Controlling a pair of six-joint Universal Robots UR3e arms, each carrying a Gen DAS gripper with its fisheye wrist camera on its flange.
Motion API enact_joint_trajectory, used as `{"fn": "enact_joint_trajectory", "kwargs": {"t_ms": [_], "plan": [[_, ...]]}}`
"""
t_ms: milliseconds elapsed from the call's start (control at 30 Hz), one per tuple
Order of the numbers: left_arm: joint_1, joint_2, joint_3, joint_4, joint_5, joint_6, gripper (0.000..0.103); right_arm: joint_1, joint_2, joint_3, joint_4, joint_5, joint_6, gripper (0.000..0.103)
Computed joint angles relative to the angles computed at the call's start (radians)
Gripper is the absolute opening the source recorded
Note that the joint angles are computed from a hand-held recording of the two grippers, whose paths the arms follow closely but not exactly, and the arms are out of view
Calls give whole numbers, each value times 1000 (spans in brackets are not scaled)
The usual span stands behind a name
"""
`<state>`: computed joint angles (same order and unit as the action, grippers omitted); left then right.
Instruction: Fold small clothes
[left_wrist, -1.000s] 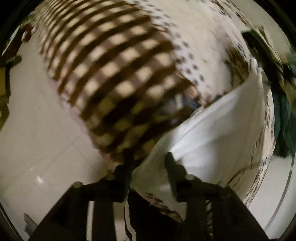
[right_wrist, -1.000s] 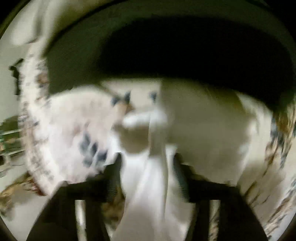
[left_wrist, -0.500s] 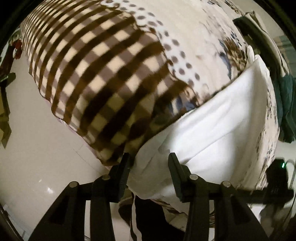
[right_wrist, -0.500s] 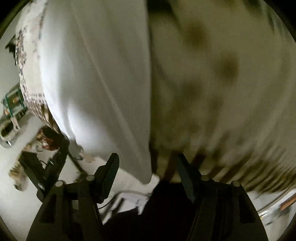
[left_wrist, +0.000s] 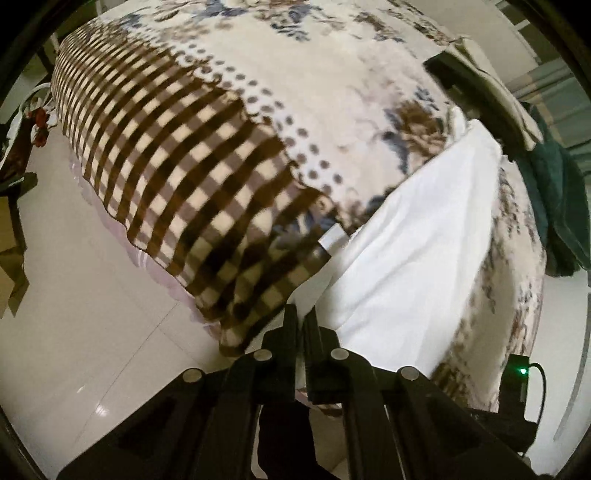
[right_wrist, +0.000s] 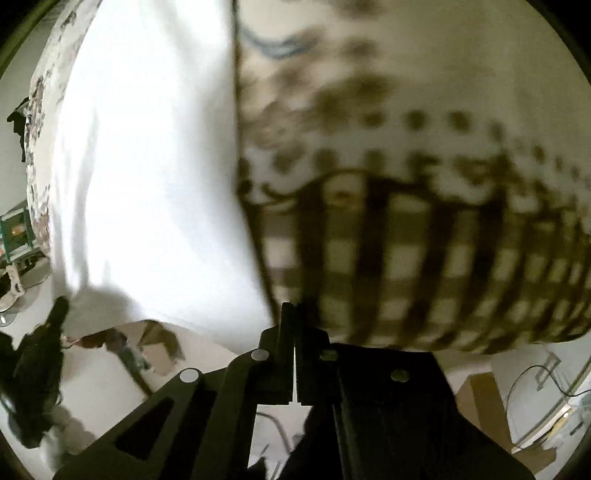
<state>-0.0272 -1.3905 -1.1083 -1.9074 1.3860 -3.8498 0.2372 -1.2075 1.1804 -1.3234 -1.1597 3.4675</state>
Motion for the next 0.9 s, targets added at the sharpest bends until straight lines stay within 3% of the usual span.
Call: {"fn": "enact_joint_trajectory", "kwargs": {"t_ms": [100, 167, 233, 300, 333, 367, 433, 467, 533, 733, 900], "plan": [[10, 26, -2, -17, -22, 13, 1, -69, -97, 113, -1, 34, -26, 0], [0, 22, -9, 2, -28, -7, 1, -148, -168, 240, 0, 181, -83, 1], [14, 38, -27, 9, -48, -14, 1, -228, -201, 286, 66, 251, -154, 4], [14, 39, -28, 20, -55, -30, 1, -217, -243, 365, 32, 301, -152, 25], [30, 50, -36, 15, -68, -23, 1, -177, -229, 369, -6, 305, -119, 43], [22, 45, -38, 28, -68, -40, 1, -142, -189, 344, -33, 304, -84, 51], [36, 56, -50, 30, -82, -40, 1, -116, -134, 329, -76, 297, -40, 52], [46, 61, -47, 20, -87, -35, 1, -96, -120, 329, -95, 278, -13, 43], [59, 66, -41, 9, -92, -28, 1, -58, -118, 327, -150, 212, 42, 3], [45, 67, -53, 3, -81, 2, 1, -54, -195, 261, -72, 88, 34, 3], [7, 89, -212, 74, -67, 19, 1, -92, -183, 168, 26, 12, -31, 3]]}}
